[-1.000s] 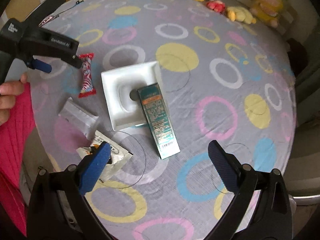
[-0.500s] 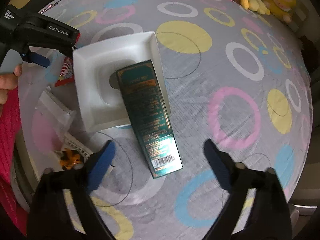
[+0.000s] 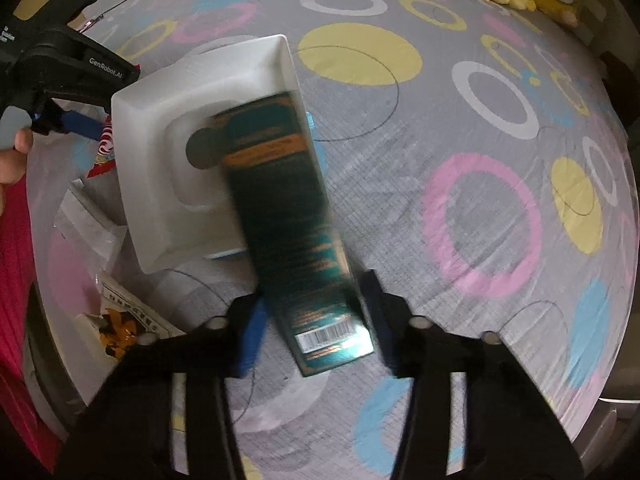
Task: Collect trash
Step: 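Grasp the red candy wrapper with the left tool while the right grasps the green box, then carry the red wrapper and green box toward the floor bin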
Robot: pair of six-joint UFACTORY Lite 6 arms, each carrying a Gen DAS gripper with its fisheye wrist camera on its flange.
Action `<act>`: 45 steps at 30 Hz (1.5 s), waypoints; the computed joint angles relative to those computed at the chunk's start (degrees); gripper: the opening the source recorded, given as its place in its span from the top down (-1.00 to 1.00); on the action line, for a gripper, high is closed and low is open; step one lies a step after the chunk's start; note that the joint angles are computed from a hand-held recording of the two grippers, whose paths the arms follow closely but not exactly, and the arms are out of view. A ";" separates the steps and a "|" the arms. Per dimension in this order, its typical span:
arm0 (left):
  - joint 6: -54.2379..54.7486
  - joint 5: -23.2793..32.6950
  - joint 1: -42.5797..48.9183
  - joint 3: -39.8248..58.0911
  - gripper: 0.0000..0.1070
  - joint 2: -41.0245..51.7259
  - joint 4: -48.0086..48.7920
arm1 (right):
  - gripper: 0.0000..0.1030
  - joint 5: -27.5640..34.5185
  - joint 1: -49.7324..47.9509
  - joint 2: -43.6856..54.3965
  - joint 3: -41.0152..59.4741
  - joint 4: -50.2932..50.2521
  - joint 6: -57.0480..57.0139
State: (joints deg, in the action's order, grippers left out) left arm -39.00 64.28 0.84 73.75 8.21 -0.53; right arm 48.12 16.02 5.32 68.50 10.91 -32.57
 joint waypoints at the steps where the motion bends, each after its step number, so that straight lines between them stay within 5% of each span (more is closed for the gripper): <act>1: 0.84 -0.02 0.39 0.51 0.20 0.27 -0.21 | 0.19 -0.46 0.38 -0.68 -0.60 -0.36 0.50; 12: 19.58 -0.33 9.99 0.21 0.65 -0.99 -8.37 | 0.27 -1.06 4.56 -9.92 -7.00 -6.17 14.68; 26: 32.56 3.85 12.03 5.37 0.69 -7.48 -10.08 | 0.27 4.75 7.31 -22.19 -7.53 -15.20 33.76; 36: 40.38 13.27 13.41 12.03 0.69 -15.56 -11.70 | 0.27 16.53 15.68 -27.57 0.92 -22.05 47.02; 45: 52.18 26.88 20.35 21.86 0.69 -22.03 -14.60 | 0.27 31.91 36.12 -30.90 12.73 -32.93 66.80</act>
State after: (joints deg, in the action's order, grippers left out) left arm 13.19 91.16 21.20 95.61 -13.81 -15.13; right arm 80.03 52.14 -25.58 81.23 -22.02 34.23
